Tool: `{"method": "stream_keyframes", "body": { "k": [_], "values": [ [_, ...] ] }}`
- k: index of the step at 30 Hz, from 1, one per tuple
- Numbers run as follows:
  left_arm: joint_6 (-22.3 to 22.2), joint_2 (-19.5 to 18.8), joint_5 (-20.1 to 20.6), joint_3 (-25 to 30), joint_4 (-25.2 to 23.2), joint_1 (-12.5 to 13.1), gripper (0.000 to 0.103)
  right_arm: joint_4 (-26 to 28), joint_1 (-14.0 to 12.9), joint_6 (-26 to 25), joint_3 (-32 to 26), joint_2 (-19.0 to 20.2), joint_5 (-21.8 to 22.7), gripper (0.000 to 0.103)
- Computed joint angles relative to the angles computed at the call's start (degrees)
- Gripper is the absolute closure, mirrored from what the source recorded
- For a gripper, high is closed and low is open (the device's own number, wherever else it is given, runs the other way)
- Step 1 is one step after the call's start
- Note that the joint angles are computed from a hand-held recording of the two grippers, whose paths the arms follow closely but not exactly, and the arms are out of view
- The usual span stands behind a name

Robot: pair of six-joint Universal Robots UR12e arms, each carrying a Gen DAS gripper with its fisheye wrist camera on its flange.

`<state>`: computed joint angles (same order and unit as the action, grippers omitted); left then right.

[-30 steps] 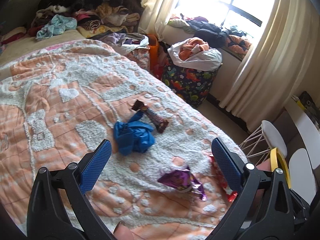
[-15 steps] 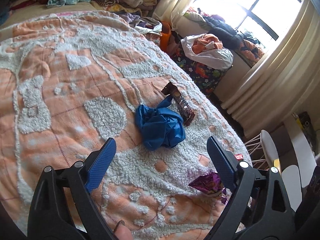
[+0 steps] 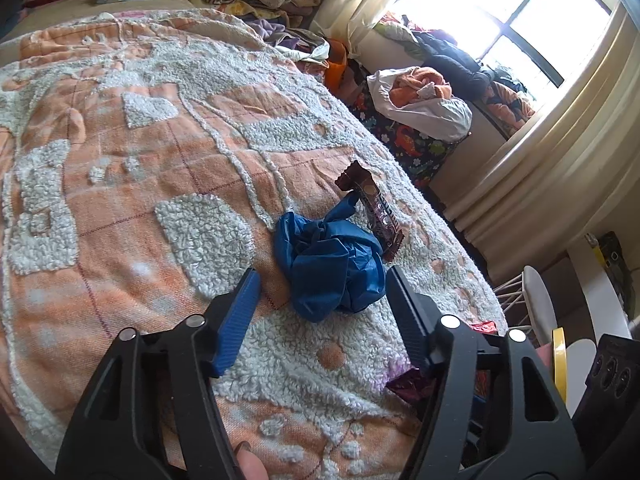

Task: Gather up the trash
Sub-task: 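Grasp the blue glove with the left tool while the right tool grasps the purple wrapper, then carry the blue glove and purple wrapper with both tools over the yellow bin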

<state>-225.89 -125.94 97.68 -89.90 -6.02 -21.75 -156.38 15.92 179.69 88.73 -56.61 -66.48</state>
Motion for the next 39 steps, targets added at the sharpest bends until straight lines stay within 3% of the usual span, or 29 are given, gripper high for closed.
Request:
{"method": "stream_keyframes", "body": {
  "k": [3,6,12,19,39],
  "values": [
    [0.3,-0.3,0.0,0.4,-0.5,-0.2,0.058,-1.6,-0.3,0.7,1.5,-0.8,1.4,0.08],
    [0.1,-0.6,-1.7,0.4,0.0,0.1,0.077,-3.1,-0.6,1.3,3.2,-1.7,2.1,0.08],
    [-0.8,-0.5,-1.8,0.2,-0.5,0.0,0.095,-5.7,-1.1,1.8,6.2,-3.7,3.0,0.08],
    [-0.5,0.4,-2.2,-0.6,-0.5,-0.8,0.1,-8.6,-2.1,2.8,9.4,-6.0,4.6,0.081],
    [7.5,2.1,-2.7,0.9,0.1,-4.2,0.1,-18.9,-6.7,9.3,15.0,-10.7,6.2,0.08]
  ]
}}
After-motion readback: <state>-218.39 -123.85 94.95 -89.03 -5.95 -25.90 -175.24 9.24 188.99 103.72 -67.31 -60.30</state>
